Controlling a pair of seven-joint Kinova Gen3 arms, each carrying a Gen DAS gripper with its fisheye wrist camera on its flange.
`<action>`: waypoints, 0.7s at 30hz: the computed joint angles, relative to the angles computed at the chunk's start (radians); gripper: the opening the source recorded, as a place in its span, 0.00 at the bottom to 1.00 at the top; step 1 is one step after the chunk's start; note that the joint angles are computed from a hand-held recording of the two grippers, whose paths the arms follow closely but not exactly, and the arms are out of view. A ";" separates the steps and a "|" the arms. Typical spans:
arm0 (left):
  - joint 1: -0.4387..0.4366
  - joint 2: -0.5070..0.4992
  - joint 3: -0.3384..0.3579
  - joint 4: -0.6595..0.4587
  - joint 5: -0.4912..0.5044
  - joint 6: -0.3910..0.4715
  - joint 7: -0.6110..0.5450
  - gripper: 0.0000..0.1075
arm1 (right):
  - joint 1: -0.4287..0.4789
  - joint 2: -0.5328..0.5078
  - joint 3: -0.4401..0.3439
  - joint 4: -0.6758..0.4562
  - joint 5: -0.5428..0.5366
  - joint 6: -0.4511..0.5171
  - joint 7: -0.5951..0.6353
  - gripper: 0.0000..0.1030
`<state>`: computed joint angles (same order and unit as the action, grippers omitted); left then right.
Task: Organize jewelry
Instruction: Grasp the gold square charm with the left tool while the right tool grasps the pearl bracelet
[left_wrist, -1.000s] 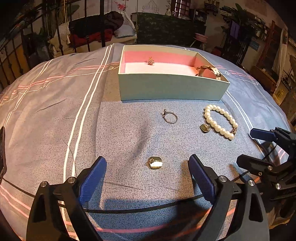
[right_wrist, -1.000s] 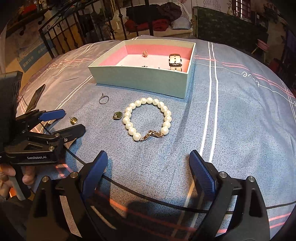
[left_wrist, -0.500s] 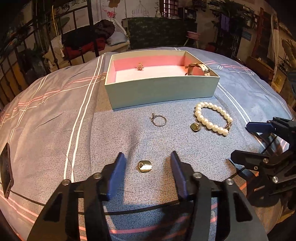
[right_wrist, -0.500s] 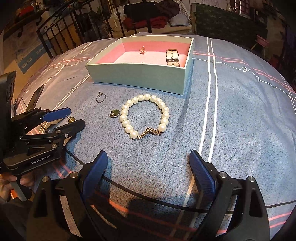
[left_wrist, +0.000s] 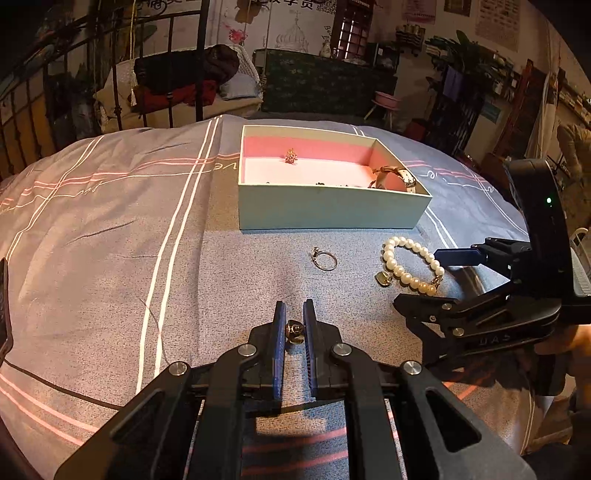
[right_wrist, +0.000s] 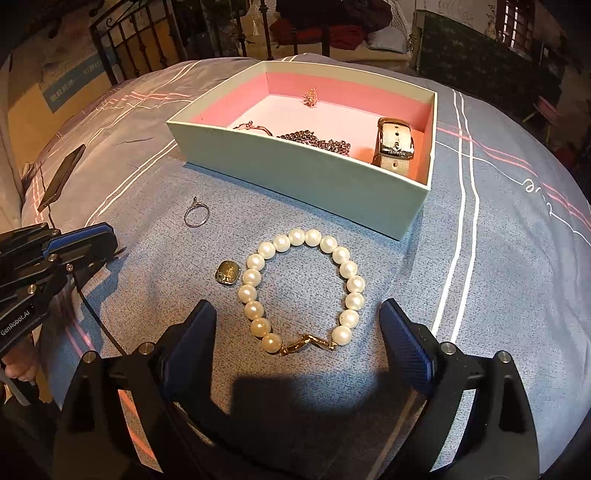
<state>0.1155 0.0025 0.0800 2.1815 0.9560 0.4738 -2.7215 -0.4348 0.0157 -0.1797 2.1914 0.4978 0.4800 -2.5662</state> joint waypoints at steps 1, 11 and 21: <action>-0.004 -0.002 -0.004 0.000 0.015 0.008 -0.014 0.09 | -0.005 0.001 -0.003 -0.003 0.015 0.010 -0.016 0.88; -0.070 0.006 -0.052 -0.052 0.077 0.108 -0.021 0.09 | -0.018 -0.006 -0.011 0.004 0.031 0.010 -0.046 0.82; -0.045 0.055 0.012 -0.192 -0.093 0.104 0.170 0.09 | -0.006 -0.042 -0.016 0.029 0.066 -0.010 -0.114 0.53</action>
<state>0.0704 0.0572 0.0924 1.9898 0.8629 0.5778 -2.5514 -0.4404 -0.0267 -0.1961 2.2204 0.5640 0.4696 -2.6804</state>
